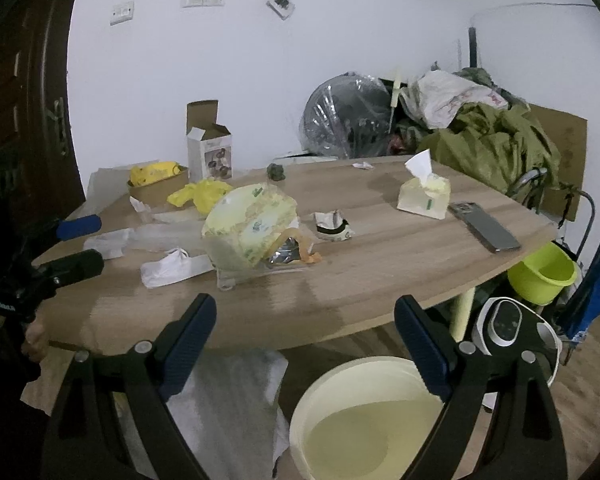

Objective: Collect trash
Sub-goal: 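Move the right gripper to the yellow-green tissue package and close on it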

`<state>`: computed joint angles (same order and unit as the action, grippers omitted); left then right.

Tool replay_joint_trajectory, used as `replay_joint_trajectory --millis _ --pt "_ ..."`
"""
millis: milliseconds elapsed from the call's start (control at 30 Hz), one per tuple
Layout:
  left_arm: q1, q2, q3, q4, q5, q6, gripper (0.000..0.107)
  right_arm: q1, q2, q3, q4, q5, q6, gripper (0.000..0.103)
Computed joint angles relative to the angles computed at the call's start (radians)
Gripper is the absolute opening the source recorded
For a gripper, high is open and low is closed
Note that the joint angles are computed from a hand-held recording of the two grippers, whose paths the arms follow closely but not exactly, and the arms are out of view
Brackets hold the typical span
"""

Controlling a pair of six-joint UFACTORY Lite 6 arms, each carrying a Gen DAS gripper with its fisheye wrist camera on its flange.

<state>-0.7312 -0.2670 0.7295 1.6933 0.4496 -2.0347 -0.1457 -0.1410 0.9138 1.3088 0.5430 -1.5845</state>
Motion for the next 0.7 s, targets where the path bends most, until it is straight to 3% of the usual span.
replay_joint_trajectory --millis 333,700 --pt "0.209 0.013 -0.038 0.056 -0.134 -0.066 0.103 0.140 0.318 0.262 0.008 -0.065 0.035 0.090" --pt "0.344 0.043 -0.030 -0.121 -0.203 0.093 0.103 0.388 0.612 0.605 -0.122 -0.173 0.181 0.090"
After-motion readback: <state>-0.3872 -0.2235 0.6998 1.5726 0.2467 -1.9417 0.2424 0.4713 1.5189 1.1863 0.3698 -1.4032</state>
